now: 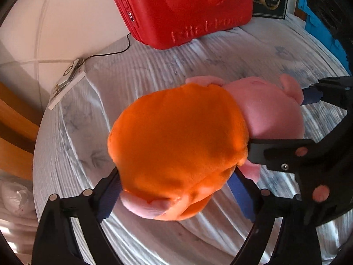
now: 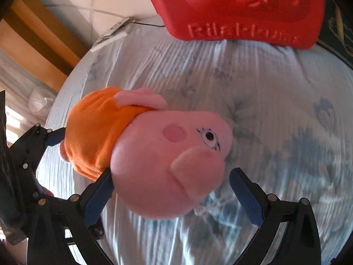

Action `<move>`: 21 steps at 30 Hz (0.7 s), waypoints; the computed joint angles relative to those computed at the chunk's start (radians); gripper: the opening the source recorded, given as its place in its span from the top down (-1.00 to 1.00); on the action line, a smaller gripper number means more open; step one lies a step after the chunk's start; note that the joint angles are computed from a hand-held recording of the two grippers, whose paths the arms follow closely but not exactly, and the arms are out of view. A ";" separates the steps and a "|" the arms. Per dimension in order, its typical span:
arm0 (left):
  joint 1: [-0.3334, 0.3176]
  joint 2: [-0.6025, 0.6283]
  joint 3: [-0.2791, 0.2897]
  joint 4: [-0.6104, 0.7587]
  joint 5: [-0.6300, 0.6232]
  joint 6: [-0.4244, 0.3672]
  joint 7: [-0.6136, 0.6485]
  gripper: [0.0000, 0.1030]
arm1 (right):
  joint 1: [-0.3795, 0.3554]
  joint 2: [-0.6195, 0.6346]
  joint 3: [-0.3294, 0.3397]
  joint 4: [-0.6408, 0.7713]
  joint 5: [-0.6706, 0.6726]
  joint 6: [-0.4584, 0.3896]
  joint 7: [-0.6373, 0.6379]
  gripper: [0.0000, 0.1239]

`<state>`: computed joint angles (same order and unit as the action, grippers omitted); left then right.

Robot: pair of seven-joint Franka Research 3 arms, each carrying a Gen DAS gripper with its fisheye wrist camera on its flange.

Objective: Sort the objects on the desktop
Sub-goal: 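Grasp the orange-shirted pig plush with both grippers from either side, then carry the pig plush with both grippers over the blue crate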

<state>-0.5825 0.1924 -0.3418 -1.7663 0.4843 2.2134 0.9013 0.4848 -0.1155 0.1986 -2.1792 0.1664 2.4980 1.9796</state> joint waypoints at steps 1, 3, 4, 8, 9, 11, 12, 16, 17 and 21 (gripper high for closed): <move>-0.002 0.007 0.002 0.006 0.007 0.000 -0.003 -0.76 | -0.002 0.010 -0.001 0.011 -0.009 -0.002 -0.003 -0.66; -0.004 0.021 0.006 0.020 0.017 -0.002 -0.012 -0.73 | 0.000 0.029 -0.007 0.029 0.015 -0.009 -0.037 -0.44; -0.006 0.025 0.007 0.024 0.023 0.000 -0.015 -0.61 | 0.001 0.035 -0.010 0.038 0.026 -0.016 -0.051 -0.44; -0.018 0.027 0.004 0.044 0.036 -0.014 -0.008 -0.44 | -0.002 0.020 -0.007 0.044 -0.022 -0.038 -0.042 -0.30; -0.022 0.027 0.002 0.053 0.037 -0.021 -0.005 -0.44 | -0.003 0.012 -0.007 0.041 -0.028 -0.039 -0.041 -0.30; -0.034 0.027 -0.001 0.074 0.049 -0.035 -0.005 -0.44 | -0.007 -0.022 -0.009 0.020 -0.029 -0.037 -0.047 -0.29; -0.041 0.030 -0.002 0.089 0.057 -0.045 -0.006 -0.44 | -0.010 -0.039 -0.009 0.009 -0.029 -0.036 -0.049 -0.29; -0.078 0.049 -0.005 0.172 0.099 -0.083 -0.012 -0.44 | -0.030 -0.133 -0.004 -0.035 -0.048 -0.041 -0.040 -0.29; -0.089 0.056 -0.006 0.196 0.110 -0.092 -0.012 -0.44 | -0.038 -0.165 -0.004 -0.048 -0.052 -0.046 -0.036 -0.29; -0.158 0.111 -0.006 0.344 0.171 -0.147 0.000 -0.44 | -0.076 -0.296 -0.001 -0.095 -0.070 -0.078 -0.024 -0.29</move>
